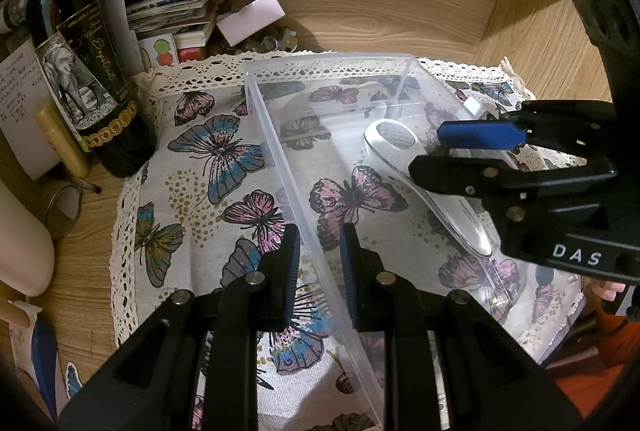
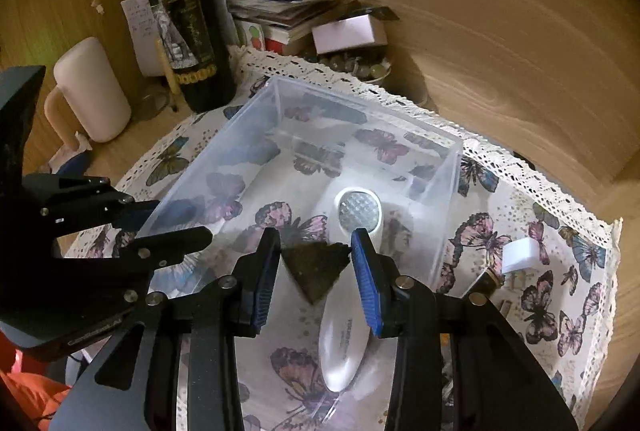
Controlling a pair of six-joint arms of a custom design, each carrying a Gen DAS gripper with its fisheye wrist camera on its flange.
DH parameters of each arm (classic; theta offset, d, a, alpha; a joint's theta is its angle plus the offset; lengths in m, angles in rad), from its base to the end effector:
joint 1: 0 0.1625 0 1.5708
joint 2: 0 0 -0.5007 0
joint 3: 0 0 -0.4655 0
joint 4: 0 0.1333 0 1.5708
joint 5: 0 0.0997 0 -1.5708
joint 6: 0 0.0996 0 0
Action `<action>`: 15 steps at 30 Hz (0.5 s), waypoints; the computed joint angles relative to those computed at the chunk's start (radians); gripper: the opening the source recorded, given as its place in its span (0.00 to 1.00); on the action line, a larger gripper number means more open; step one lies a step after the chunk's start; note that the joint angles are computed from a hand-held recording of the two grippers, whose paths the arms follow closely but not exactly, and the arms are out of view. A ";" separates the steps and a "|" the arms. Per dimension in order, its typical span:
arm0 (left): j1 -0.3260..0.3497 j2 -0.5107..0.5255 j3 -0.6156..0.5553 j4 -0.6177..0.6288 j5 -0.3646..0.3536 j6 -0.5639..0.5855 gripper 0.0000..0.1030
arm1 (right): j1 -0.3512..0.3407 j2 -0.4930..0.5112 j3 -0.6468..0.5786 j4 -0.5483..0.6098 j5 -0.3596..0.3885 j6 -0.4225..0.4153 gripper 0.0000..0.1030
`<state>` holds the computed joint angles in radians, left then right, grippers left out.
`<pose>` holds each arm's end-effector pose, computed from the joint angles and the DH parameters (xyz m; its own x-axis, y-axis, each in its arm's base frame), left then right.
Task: Organize rigid objects
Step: 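Lower the black knob into the clear box and release it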
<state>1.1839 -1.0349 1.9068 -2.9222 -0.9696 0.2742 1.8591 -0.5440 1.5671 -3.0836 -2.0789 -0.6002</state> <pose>-0.0815 -0.7027 0.2098 -0.7393 0.2894 -0.6080 0.5557 0.7721 -0.3082 0.3087 -0.7426 -0.0057 -0.6032 -0.5018 0.6200 -0.7169 0.6818 -0.1457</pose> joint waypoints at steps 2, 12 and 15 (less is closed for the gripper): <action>0.000 0.000 0.000 -0.001 0.001 0.001 0.20 | 0.001 0.000 -0.001 0.005 0.000 -0.003 0.33; 0.000 0.000 0.000 0.000 0.001 0.002 0.20 | 0.006 -0.037 0.051 -0.091 0.008 -0.009 0.40; 0.000 0.000 0.001 -0.003 0.002 0.004 0.20 | 0.005 -0.062 0.085 -0.154 -0.001 -0.007 0.42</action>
<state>1.1839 -1.0346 1.9080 -2.9254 -0.9671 0.2782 1.8643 -0.6058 1.6523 -3.2372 -2.0797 -0.6070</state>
